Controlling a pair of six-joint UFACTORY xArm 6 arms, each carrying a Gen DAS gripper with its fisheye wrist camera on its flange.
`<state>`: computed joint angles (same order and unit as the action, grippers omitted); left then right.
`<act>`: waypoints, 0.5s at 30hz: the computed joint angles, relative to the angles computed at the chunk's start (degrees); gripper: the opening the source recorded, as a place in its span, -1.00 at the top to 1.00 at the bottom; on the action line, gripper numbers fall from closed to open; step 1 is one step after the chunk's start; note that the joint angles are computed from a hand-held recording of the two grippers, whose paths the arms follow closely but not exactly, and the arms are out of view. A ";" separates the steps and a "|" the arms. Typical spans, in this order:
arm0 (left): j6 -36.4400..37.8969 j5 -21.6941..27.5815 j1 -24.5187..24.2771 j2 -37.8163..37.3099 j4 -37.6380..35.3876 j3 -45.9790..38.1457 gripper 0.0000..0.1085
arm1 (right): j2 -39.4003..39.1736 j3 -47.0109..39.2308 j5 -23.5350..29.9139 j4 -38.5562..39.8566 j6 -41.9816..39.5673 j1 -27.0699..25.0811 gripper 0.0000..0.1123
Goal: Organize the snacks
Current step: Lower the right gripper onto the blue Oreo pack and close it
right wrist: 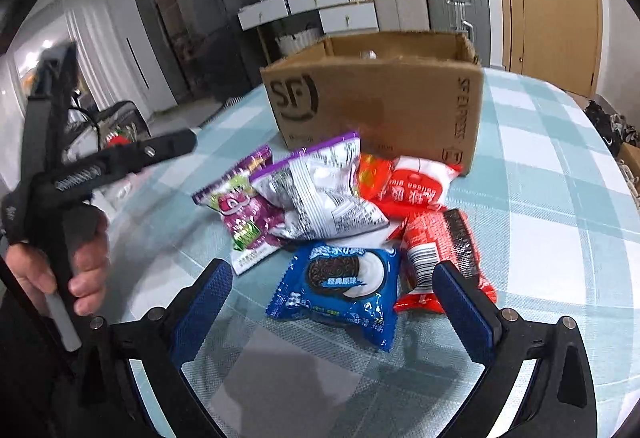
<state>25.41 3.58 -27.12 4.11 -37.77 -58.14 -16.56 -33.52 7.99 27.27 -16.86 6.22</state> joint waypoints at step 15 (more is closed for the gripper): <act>4.83 2.26 -0.01 -0.92 -7.02 -0.37 -0.89 | 1.97 -0.58 -0.20 -9.96 7.89 -0.06 -0.50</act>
